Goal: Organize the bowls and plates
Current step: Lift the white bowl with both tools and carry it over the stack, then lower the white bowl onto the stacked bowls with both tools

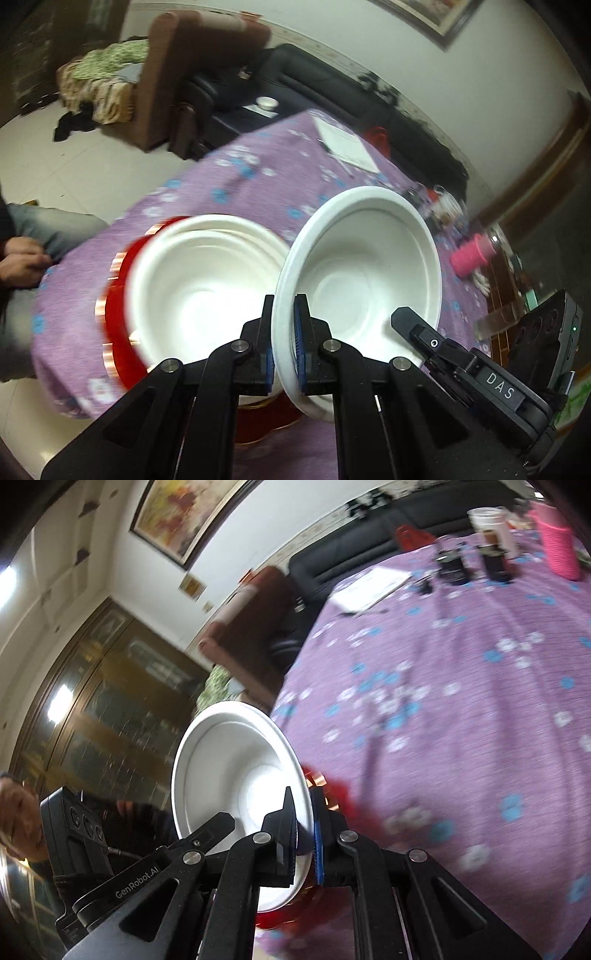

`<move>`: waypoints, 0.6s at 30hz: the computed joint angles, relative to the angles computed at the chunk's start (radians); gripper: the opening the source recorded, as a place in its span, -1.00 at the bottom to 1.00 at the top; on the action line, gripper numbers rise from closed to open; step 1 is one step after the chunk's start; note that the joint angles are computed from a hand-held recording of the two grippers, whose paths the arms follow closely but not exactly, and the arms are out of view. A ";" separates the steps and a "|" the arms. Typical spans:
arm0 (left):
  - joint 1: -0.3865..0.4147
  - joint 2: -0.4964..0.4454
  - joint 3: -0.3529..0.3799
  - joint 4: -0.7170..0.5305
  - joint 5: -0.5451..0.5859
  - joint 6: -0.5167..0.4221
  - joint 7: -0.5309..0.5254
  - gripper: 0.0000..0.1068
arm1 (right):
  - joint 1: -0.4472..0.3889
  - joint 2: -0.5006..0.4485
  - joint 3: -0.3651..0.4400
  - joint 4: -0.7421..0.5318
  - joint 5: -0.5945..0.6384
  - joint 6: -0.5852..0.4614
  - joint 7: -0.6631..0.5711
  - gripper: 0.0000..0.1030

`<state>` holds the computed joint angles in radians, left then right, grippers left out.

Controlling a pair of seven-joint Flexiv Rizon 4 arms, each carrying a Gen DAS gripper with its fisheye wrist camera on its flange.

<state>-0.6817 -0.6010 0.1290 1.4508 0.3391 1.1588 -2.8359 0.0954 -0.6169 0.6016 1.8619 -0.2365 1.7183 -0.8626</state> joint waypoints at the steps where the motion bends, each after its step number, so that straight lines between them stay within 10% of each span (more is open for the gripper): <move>1: -0.003 0.009 0.007 0.015 0.005 0.003 -0.010 -0.87 | 0.012 -0.006 0.002 -0.007 -0.004 -0.004 -0.001 -0.88; 18: 0.040 0.025 -0.009 0.108 -0.021 0.018 -0.034 -0.87 | 0.143 -0.053 -0.060 -0.092 0.056 -0.107 -0.058 -0.88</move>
<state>-0.6419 -0.5761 0.1195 1.5589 0.3180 1.1771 -2.8701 0.2386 -0.6695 0.5421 1.7694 -0.1810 1.6109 -0.9202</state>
